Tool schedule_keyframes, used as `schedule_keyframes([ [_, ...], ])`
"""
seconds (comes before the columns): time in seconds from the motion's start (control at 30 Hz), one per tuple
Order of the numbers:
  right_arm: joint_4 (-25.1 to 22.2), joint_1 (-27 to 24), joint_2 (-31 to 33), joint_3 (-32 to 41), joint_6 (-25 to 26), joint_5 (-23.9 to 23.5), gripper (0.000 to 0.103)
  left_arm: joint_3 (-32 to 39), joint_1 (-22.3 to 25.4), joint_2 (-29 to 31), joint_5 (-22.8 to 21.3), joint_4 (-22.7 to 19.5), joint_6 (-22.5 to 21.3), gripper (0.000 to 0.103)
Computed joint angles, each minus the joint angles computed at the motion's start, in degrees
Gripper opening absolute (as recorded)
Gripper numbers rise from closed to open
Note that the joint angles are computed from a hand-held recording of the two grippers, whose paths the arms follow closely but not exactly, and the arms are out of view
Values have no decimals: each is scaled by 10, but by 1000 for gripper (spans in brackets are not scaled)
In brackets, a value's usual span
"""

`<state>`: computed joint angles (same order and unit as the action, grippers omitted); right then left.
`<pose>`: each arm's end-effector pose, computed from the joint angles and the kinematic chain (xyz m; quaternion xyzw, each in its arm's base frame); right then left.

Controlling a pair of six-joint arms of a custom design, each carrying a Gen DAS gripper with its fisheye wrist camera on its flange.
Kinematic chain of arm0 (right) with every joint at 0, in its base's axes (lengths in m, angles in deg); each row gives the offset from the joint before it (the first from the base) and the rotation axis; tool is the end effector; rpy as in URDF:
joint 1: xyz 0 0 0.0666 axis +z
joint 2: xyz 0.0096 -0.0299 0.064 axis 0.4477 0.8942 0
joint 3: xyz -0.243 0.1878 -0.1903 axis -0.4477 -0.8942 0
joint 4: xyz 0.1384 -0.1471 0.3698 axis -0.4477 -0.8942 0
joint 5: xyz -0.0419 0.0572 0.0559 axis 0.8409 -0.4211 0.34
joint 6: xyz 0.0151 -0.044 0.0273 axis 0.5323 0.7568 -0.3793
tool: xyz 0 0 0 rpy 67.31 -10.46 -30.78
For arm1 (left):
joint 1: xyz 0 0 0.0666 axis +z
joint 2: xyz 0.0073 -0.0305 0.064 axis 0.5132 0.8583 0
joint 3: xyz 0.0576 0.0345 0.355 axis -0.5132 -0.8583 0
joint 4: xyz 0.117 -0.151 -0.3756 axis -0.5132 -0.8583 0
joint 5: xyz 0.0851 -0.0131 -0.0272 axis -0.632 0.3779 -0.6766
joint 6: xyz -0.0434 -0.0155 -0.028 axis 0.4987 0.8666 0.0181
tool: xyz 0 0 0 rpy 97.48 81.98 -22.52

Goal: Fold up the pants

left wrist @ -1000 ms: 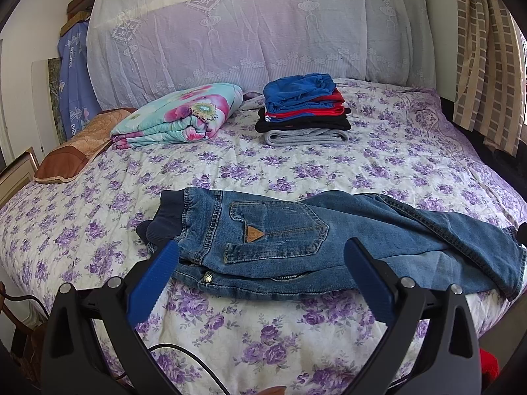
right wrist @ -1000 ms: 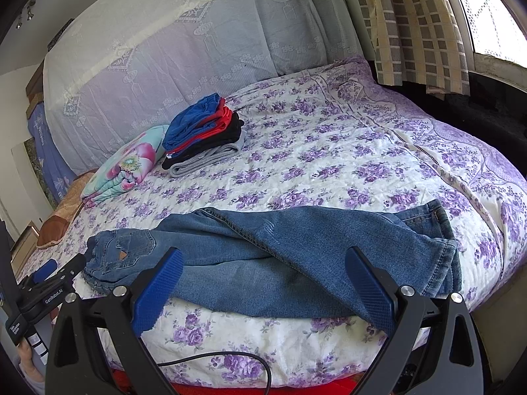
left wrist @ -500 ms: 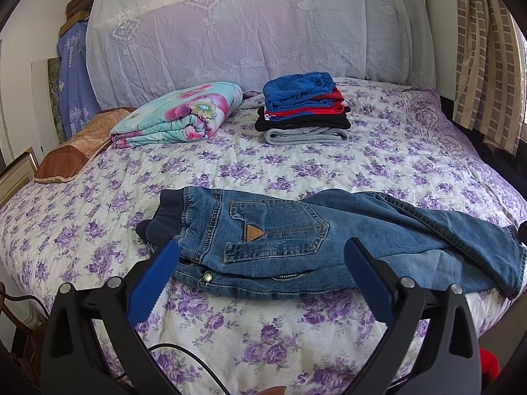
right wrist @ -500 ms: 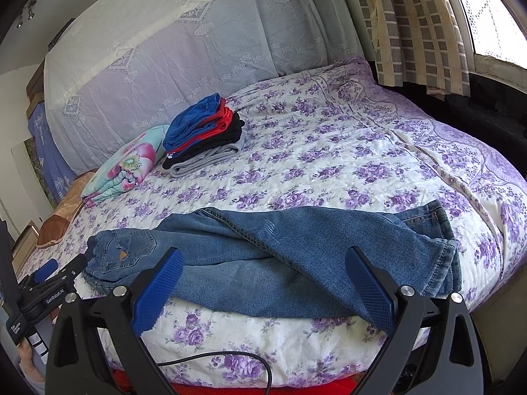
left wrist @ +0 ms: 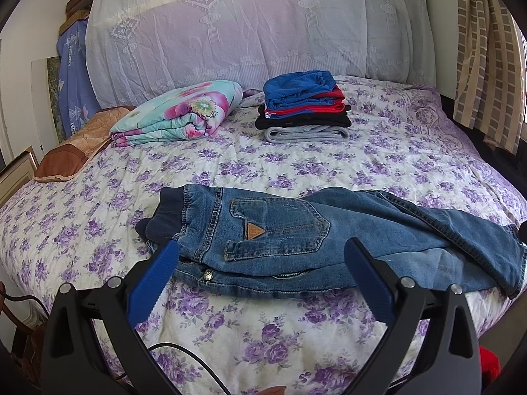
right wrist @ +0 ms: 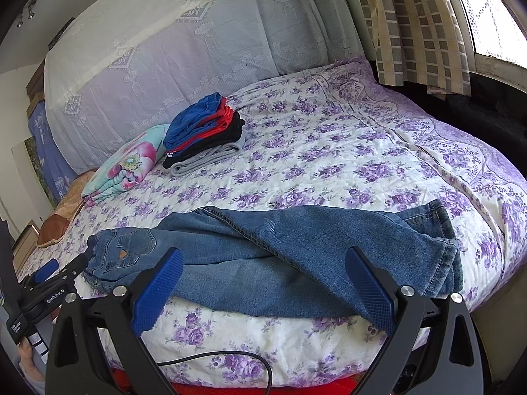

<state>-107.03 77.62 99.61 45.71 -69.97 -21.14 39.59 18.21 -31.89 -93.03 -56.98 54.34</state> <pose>0.2447 0.2617 0.4469 0.1934 0.8586 0.0481 0.4723 0.3574 -0.0780 0.4385 0.0863 0.8738 -0.0146 0.4784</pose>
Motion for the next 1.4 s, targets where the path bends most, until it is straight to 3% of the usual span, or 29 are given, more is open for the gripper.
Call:
schedule_keyframes([
  [0.17,2,0,0,0,1,-1,99,-1,1,0,2,-1,-1,98],
  [0.33,64,-25,-42,-38,43,-39,99,-1,17,9,25,-3,-3,98],
  [0.47,102,-67,-114,-86,52,-125,99,5,44,21,60,-7,-13,98],
  [0.53,112,-82,-155,-113,33,-161,99,10,56,28,78,-6,-10,98],
  [0.63,89,-103,-185,-132,1,-208,99,13,68,37,86,-8,0,98],
  [0.7,110,-111,-197,-154,-20,-235,99,17,70,47,78,-10,3,98],
  [0.8,172,-114,-181,-172,-17,-305,99,19,72,58,65,-13,4,98],
  [0.93,199,-106,-127,-169,7,-361,99,23,80,74,71,-21,4,98],
  [1.03,181,-136,-110,-164,12,-344,98,28,82,85,76,-26,4,98],
  [1.1,166,-181,-99,-141,58,-328,98,32,82,94,73,-28,3,98],
  [1.27,131,-282,-15,-28,205,-184,97,47,84,114,64,-37,14,98],
  [1.33,143,-282,-15,-19,220,-202,98,44,85,112,57,-36,9,98],
  [1.4,153,-251,-21,-23,235,-211,98,45,87,117,49,-35,7,98],
])
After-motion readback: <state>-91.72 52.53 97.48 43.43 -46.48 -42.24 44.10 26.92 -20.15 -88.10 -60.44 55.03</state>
